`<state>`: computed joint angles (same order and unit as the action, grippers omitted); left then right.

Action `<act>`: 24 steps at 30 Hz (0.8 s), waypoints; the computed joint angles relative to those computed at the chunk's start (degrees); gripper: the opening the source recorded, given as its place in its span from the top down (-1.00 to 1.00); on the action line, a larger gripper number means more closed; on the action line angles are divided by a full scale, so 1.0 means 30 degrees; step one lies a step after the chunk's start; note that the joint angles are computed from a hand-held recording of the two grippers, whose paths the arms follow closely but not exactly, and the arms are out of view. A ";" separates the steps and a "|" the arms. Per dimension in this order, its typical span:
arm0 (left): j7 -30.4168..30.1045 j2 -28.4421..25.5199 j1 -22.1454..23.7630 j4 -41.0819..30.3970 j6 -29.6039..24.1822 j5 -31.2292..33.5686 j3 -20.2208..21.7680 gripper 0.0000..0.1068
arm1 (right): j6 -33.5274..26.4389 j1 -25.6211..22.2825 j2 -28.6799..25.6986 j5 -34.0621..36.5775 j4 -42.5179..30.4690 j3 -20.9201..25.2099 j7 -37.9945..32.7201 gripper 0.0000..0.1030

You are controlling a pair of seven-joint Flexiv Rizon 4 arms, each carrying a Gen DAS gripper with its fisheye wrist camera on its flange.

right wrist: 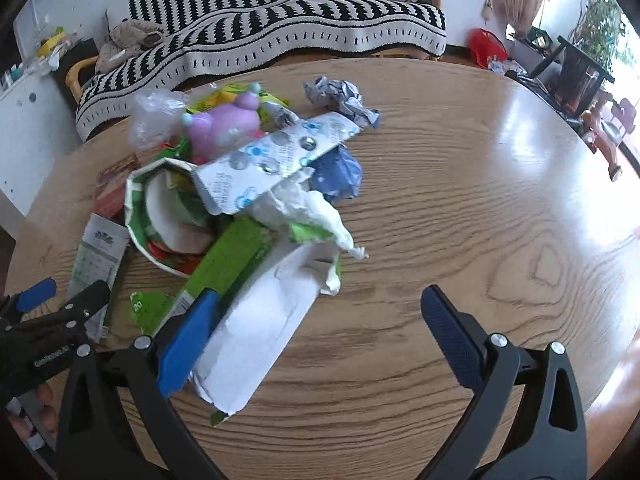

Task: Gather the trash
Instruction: 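Grasp the white-and-green cigarette pack with the left gripper while the right gripper grasps the white tissue, then carry both items over the black bin and open both grippers to drop them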

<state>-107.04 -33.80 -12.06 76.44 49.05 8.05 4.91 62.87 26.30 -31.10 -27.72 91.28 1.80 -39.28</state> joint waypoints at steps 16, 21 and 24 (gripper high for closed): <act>0.2909 0.0997 0.0399 0.2156 0.1546 -0.1600 -0.0935 0.00 | 0.1350 -0.1541 0.1175 0.4387 0.1316 0.2297 -0.5694 0.40; 0.2805 0.1823 0.0352 0.2974 0.2498 -0.1917 -0.0974 0.00 | 0.2212 -0.1676 0.1605 0.4783 0.1634 0.2302 -0.5716 0.41; 0.3023 0.2261 0.0429 0.3241 0.3133 -0.2253 -0.1137 0.00 | 0.2728 -0.2460 0.1532 0.6303 0.1049 0.3466 -0.6936 0.41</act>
<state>-97.97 -27.02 -10.78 86.17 58.45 1.29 1.50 71.06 18.92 -26.50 -8.81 94.43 12.20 -60.09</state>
